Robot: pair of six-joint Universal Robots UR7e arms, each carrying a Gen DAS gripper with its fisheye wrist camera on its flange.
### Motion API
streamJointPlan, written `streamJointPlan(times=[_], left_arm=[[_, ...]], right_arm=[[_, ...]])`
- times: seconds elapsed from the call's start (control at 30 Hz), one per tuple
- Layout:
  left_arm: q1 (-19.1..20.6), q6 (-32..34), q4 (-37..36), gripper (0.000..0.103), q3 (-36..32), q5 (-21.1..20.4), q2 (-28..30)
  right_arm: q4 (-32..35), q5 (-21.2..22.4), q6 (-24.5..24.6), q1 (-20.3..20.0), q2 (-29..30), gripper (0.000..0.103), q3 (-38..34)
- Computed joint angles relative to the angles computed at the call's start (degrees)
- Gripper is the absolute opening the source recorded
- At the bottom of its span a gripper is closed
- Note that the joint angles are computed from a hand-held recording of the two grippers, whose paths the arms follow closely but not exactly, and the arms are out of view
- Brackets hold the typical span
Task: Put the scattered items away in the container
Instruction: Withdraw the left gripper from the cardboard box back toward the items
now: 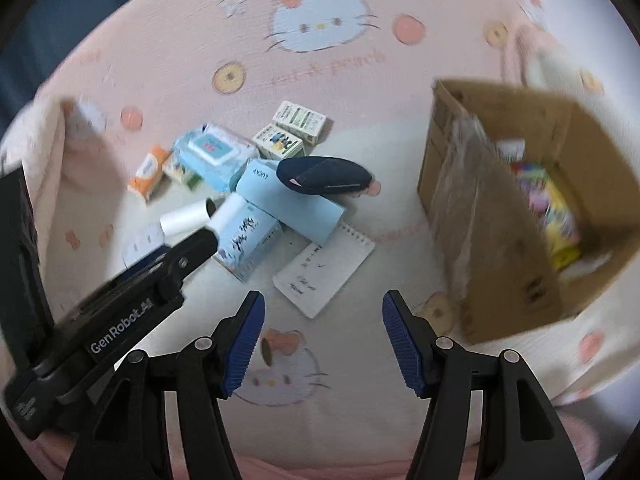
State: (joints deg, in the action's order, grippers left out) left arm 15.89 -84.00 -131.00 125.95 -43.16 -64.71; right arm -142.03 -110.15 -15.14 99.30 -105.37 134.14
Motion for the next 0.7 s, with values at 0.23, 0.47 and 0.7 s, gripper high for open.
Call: streamJointPlan(times=[0.23,0.47,0.7], left_arm=[[1.40,6.97,-1.95,0.064,7.10,-4.59,-6.15],[0.06,5.76,1.42,0.064,13.53,-5.69,-12.68],[1.23,5.60,1.37,0.064,17.06,-5.56,-16.54]], right_arm=[[-3.31,18.61,3.58,-12.74,-4.80,0.059,4.81],[-10.31,27.12,6.20,-20.53,-3.86,0.060,11.67],[-19.20,24.17,6.50,-16.77,7.60,0.060,11.76]])
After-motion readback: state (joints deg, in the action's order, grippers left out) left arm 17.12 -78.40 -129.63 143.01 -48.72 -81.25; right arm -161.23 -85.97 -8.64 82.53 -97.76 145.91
